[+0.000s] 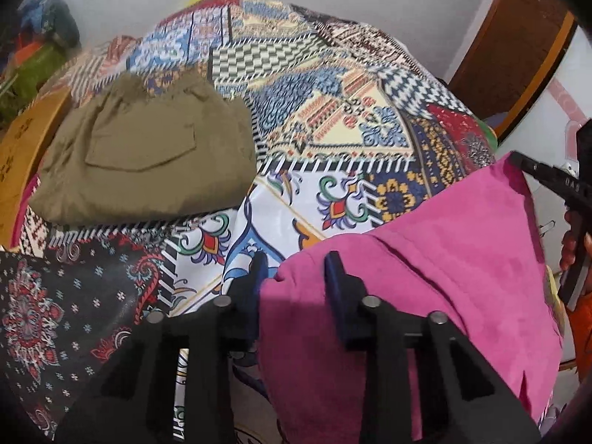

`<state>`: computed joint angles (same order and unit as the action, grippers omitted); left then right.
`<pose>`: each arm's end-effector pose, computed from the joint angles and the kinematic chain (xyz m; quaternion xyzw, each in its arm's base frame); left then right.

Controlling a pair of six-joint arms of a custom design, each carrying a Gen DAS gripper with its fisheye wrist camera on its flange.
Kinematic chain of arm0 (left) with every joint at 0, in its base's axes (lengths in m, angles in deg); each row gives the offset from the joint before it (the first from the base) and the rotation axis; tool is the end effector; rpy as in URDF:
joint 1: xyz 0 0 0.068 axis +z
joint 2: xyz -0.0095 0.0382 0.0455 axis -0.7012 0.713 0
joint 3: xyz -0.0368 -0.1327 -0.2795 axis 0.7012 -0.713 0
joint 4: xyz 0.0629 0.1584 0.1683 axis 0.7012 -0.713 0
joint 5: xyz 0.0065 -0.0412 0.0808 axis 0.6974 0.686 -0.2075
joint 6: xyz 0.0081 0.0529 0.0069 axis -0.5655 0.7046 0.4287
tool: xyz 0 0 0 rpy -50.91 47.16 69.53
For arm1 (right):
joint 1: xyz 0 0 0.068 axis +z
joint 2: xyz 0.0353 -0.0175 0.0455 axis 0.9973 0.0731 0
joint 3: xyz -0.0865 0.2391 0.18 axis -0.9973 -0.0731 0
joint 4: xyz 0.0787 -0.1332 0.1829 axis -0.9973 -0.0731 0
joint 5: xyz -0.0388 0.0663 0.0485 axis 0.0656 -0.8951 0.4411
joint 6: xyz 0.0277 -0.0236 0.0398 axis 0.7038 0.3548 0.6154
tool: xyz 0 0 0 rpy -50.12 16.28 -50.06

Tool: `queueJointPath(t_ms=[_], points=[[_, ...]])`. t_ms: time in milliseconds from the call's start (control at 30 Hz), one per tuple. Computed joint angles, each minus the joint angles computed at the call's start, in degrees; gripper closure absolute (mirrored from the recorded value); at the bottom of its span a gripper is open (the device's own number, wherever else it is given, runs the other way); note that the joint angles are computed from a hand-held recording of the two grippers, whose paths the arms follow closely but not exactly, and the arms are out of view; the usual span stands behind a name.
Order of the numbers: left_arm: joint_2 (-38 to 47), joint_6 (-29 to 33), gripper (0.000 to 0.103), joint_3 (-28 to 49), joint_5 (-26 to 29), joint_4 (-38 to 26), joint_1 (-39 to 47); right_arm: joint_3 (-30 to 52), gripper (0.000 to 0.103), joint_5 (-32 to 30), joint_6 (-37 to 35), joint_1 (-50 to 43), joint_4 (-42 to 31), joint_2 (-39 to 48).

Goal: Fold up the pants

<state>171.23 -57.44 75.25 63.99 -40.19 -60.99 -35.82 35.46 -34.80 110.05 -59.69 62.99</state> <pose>0.2918 -0.0863 0.1422 0.0000 0.9616 -0.0776 0.2632 0.2791 0.1333 0.1750 -0.0728 0.9083 0.2347 0.3387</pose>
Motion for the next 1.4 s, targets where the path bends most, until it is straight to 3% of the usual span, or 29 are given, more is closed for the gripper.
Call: queueJointPath(t_ms=[167, 300, 333, 400, 467, 667, 733, 800, 967, 1100, 1400], points=[[-3.6, -0.1, 0.080, -1.1, -1.1, 0.4, -1.1, 0.2, 0.098, 0.9, -0.2, 0.0, -0.4, -3.1], [-5.4, -0.2, 0.080, -2.2, -0.7, 0.7, -0.9, 2.4, 0.096, -0.5, -0.8, -1.9, -6.6, -2.4], [-5.7, -0.2, 0.080, -2.6, -0.4, 0.9, -0.8, 2.9, 0.093, -0.5, -1.0, -2.4, -8.1, -1.6], [-5.7, -0.3, 0.080, -3.7, 0.3, 1.9, -0.7, 3.3, 0.069, -0.3, -1.4, -3.0, -9.8, 0.0], [-5.7, -0.1, 0.080, -4.6, -0.1, 2.3, -1.2, 2.2, 0.058, -1.2, -1.0, -3.7, -8.8, 1.2], [-6.6, 1.1, 0.076, -6.2, -3.0, 2.2, -3.6, 0.7, 0.058, -5.1, -0.4, -3.4, -7.4, 4.6], [-7.7, 1.0, 0.054, -6.3, -2.2, 1.1, -2.6, 0.0, 0.058, -4.3, -0.9, -2.3, -6.7, 4.6], [-9.2, 0.9, 0.044, -6.8, 0.9, 0.6, 0.0, -0.5, 0.058, -2.3, -2.0, -0.7, -6.5, 4.5], [-9.6, 0.6, 0.043, -5.6, 7.2, -3.2, 6.7, -0.9, 0.059, 1.0, -4.3, 1.3, -6.5, 4.8], [-8.0, -0.4, 0.043, -6.1, 15.3, -2.9, 10.1, -1.8, 0.061, 1.5, -4.4, 1.5, -5.4, 5.3], [-4.0, -3.0, 0.054, -6.4, 17.4, -1.1, 5.7, -2.1, 0.061, 3.2, -4.5, 2.7, -4.8, 5.7]])
